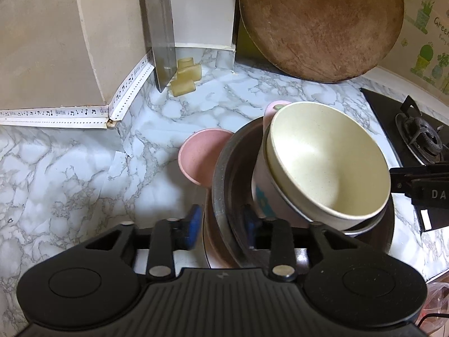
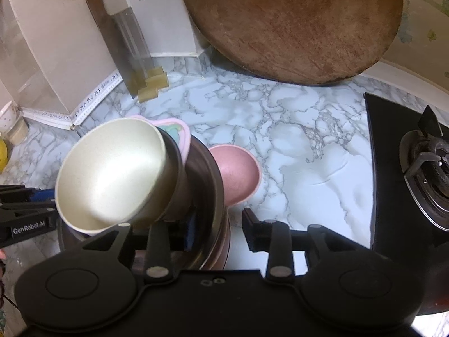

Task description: Organize plates and bowls

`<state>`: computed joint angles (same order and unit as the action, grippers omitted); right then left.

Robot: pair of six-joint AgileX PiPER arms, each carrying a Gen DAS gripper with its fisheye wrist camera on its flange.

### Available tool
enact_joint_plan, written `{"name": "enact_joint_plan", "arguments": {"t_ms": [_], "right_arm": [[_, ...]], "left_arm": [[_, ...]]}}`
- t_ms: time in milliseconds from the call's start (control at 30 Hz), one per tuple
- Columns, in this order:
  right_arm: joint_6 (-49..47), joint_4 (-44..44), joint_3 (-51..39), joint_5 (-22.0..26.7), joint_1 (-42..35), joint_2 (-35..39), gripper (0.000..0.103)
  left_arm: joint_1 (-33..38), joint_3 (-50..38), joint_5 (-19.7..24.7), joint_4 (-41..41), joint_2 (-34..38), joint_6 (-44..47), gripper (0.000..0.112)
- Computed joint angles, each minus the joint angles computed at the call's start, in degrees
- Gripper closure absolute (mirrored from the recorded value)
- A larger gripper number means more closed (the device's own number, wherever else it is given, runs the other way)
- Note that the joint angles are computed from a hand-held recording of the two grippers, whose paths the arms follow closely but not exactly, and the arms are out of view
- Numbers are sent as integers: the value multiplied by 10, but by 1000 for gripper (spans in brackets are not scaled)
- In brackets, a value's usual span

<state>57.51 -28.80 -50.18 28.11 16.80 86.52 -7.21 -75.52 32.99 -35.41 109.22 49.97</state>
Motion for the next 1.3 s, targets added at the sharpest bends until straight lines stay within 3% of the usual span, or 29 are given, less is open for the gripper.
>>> {"name": "enact_joint_plan", "arguments": {"t_ms": [67,200,367,533,700,967,1133,1300], "right_arm": [[20,-18,3,9,12,-12,67],[51,-44,10,23,38,-40,63],[125,-95,19,44,85,-74,47],[203,-144,28,70,138,-101,38],[276,-193,30,109,195,-116,28],[391,-305,34,194,296,-125,5],[442,-338,38,235,345,-129,1],[476,-346,43,265,381,-136,0]], "left_arm": [[6,10,-2,-17,-9,17,63],[21,24,2,-45,-28,54,61],[43,46,16,-91,-59,116,58],[67,76,27,-144,-93,190,52],[92,102,46,-185,-123,247,42],[126,137,84,-217,-170,299,38],[141,170,89,-242,-205,338,34],[161,183,122,-248,-226,343,34]]}}
